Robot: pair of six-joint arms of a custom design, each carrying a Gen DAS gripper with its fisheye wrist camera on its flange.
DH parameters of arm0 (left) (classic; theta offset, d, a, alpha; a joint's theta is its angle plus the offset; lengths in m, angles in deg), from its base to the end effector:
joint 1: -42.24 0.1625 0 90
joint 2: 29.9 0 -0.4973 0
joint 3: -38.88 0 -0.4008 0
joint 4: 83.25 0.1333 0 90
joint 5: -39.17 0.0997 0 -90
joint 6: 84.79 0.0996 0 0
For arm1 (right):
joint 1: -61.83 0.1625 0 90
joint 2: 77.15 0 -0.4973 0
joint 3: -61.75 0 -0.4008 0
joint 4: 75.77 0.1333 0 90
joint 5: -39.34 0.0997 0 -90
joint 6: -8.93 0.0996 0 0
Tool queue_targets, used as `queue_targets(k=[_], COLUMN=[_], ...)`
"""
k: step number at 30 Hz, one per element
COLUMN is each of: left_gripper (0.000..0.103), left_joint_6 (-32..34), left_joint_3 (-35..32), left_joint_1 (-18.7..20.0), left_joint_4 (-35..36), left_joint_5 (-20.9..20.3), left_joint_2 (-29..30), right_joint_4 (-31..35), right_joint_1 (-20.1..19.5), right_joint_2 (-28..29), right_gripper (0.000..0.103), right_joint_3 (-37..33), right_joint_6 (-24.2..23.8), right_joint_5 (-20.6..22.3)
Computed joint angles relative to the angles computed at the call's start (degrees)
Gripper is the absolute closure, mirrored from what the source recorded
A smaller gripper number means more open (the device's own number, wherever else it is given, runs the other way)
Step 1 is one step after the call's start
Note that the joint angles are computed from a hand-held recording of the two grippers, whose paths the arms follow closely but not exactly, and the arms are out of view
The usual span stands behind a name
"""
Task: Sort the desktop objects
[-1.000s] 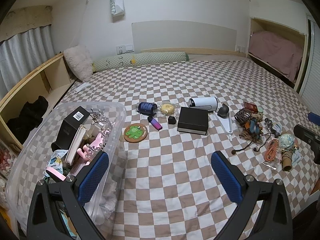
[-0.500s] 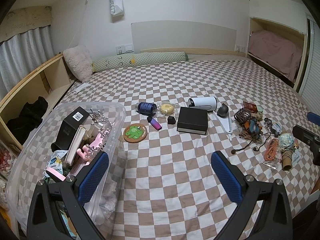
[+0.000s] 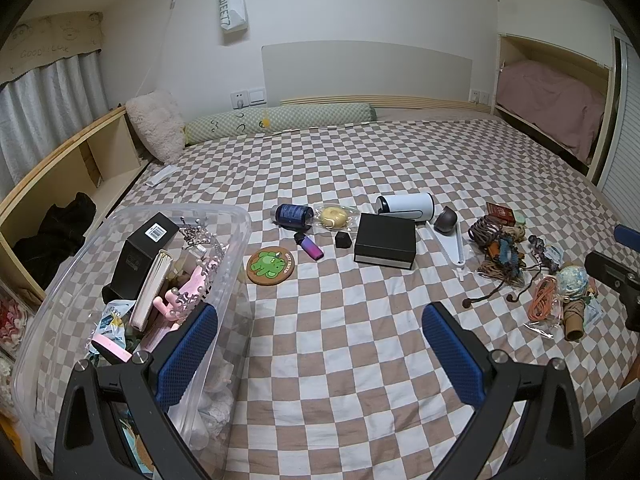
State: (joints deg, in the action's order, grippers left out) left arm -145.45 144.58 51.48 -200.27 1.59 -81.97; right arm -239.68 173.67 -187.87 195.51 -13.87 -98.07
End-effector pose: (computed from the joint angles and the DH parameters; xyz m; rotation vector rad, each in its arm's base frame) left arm -0.5634 -0.3067 0.1331 0.6581 2.1948 -0.8797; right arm 0.1703 -0.2637 0.5056 0.3966 -2.1345 1.0028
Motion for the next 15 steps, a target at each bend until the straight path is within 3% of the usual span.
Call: queue_targets(k=[15], left_gripper=[0.000], left_joint_6=[0.0], left_joint_3=[0.1], left_joint_1=[0.2], left_joint_4=[-0.1], left_joint_5=[-0.1], left_joint_2=[-0.2], right_joint_4=[0.5], right_joint_1=[-0.6], right_joint_2=[0.0], right_gripper=[0.000], right_joint_3=[-0.3], right_joint_6=[-0.2], right_joint_5=[0.5])
